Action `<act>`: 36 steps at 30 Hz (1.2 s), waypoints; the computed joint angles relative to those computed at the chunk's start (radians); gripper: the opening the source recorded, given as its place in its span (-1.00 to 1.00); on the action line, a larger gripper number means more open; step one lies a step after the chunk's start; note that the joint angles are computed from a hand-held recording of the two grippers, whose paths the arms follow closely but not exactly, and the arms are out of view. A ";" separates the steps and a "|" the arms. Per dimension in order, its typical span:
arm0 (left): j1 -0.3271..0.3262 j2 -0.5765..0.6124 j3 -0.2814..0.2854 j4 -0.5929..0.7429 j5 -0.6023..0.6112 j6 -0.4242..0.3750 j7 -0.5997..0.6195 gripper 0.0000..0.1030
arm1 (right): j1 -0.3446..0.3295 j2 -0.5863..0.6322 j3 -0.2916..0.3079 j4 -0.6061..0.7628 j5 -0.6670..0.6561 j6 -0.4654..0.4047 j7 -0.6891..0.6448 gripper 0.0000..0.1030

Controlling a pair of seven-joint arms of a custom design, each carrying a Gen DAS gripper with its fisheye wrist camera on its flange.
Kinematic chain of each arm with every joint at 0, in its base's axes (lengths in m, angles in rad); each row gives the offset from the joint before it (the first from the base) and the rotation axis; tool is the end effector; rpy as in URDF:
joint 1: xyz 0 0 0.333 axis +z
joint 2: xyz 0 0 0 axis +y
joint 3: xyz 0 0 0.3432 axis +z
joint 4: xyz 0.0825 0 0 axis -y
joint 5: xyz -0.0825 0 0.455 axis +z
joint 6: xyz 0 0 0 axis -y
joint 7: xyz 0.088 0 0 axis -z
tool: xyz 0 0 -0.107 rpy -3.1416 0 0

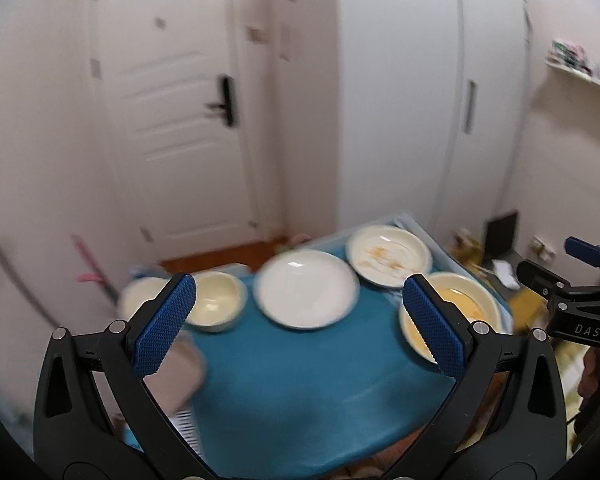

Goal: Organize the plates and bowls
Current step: 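Move the right gripper to the yellow bear-print plate rim and close, then lift the bear-print plate with the right gripper and carry it beside the basin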

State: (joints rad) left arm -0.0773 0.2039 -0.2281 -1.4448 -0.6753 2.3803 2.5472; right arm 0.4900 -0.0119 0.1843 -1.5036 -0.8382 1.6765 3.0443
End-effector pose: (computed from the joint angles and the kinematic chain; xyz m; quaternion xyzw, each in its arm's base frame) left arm 0.7151 -0.2116 0.6844 -0.2753 0.8419 -0.4338 0.1649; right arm 0.5360 0.3371 0.7384 -0.3472 0.8402 -0.3671 0.1968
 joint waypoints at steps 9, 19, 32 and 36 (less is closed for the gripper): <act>-0.134 0.240 -0.027 0.204 0.272 -0.259 -0.150 0.99 | -0.107 -0.223 -0.040 -0.372 0.215 0.175 0.100 0.81; -0.250 0.424 -0.014 0.348 0.465 -0.409 -0.313 0.81 | -0.207 -0.355 -0.108 -0.717 0.491 0.566 -0.023 0.17; -0.306 0.586 -0.007 0.541 0.530 -0.570 -0.405 -0.36 | -0.254 -0.361 -0.147 -0.835 0.687 0.796 -0.262 -0.51; -0.302 0.588 -0.008 0.539 0.525 -0.568 -0.420 -0.56 | -0.268 -0.361 -0.137 -0.836 0.693 0.787 -0.284 -0.68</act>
State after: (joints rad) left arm -0.3791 0.7923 -0.2360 -0.9061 -0.1505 1.8120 2.1272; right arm 0.2216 -0.3730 0.0471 -2.3392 -0.1456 2.4633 2.7600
